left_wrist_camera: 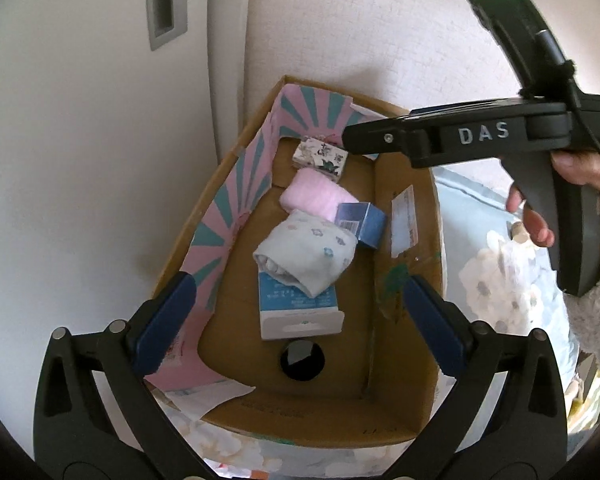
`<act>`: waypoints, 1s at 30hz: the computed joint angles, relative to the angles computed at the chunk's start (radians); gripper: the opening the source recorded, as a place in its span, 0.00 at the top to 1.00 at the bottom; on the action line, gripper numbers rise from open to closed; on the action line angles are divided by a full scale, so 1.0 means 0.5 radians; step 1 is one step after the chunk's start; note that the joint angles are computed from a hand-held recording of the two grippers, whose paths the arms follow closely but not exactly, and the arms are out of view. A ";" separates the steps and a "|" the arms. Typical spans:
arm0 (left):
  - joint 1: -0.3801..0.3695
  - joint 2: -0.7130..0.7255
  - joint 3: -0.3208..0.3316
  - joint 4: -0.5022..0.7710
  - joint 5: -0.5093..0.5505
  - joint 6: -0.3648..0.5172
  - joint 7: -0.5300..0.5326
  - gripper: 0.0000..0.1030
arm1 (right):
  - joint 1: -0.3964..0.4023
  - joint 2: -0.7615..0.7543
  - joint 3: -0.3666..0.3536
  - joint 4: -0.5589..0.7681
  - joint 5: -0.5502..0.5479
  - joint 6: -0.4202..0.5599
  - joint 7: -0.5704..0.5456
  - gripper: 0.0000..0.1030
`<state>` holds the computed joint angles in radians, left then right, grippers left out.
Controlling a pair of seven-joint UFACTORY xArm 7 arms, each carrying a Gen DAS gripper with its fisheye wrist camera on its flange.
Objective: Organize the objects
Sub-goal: 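Open both tools, dropping the jar and blue cube into the cardboard box, then move both tools back over the remaining objects on the bed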
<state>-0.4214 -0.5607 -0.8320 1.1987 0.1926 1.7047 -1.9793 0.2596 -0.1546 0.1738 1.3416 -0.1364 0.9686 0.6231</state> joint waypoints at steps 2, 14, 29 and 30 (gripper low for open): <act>-0.011 0.021 0.000 0.018 -0.002 0.016 -0.003 0.00 | 0.001 -0.001 0.013 0.015 -0.038 0.020 0.027 0.08; 0.072 0.338 -0.245 0.519 0.319 0.418 0.029 0.00 | 0.029 -0.116 0.119 0.149 -0.250 0.213 0.284 0.08; 0.069 1.129 -0.865 1.248 1.421 0.956 0.193 0.00 | -0.198 -0.619 0.501 0.286 -0.736 0.984 0.863 0.08; 0.005 1.197 -0.868 1.288 1.513 0.982 0.205 0.00 | -0.224 -0.648 0.539 0.299 -0.757 1.044 0.889 0.08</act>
<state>-0.4188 0.0376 -1.2658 1.8427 0.9493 2.1959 -1.8769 0.1475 -0.4784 0.4433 1.4913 -0.5148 1.4908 1.0675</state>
